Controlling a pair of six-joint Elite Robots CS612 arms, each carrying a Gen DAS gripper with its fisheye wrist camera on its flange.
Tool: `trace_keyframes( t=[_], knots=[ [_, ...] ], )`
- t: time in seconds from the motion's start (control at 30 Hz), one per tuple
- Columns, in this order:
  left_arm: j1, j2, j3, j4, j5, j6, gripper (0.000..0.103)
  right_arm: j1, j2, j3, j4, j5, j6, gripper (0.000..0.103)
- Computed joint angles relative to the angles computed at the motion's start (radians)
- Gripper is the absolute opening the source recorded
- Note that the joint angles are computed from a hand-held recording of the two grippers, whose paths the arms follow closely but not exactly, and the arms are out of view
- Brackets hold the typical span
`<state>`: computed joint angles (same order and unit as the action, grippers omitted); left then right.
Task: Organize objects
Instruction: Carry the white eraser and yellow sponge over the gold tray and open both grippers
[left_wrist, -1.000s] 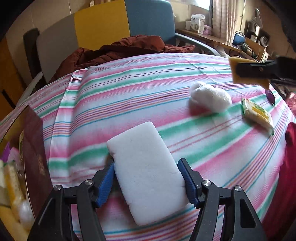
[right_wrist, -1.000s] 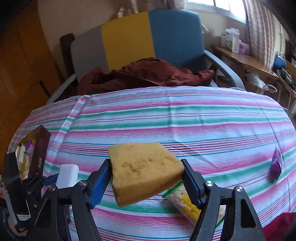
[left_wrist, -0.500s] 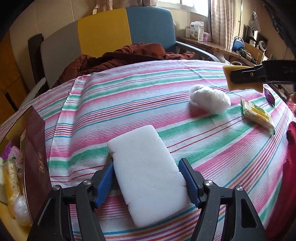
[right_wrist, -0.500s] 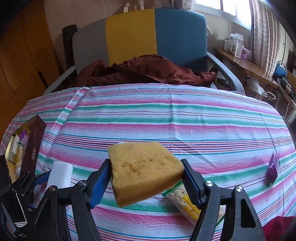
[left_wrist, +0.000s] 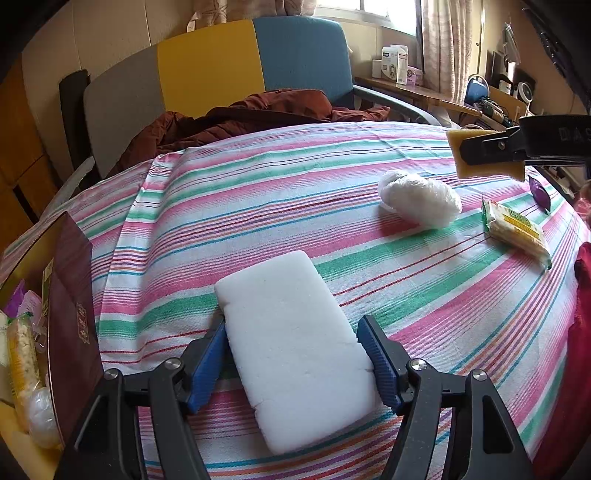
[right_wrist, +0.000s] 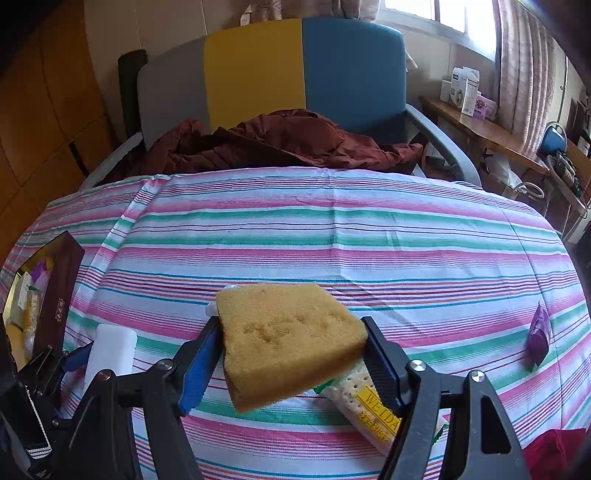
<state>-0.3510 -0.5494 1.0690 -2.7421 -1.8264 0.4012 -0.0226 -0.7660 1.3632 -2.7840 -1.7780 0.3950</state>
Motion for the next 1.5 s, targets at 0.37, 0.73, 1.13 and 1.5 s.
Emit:
trace_keyframes(
  t=[0.37,0.73,1.13,1.5],
  knots=[
    [0.0,0.0,0.002,-0.009,0.002,0.003,0.071,-0.004,-0.003,0.006,0.005,-0.016,0.029,0.074],
    [0.005,-0.033,0.025,0.037,-0.024,0.027,0.067,-0.011,-0.008,0.015,0.012,-0.036,0.079,0.074],
    [0.066,-0.114,0.097,0.007,-0.148,0.003,0.067,-0.001,-0.005,0.006,0.049,-0.058,0.086,0.074],
    [0.155,-0.12,0.074,-0.054,-0.152,-0.171,0.068,0.057,-0.003,-0.057,0.018,-0.007,0.031,0.074]
  ],
)
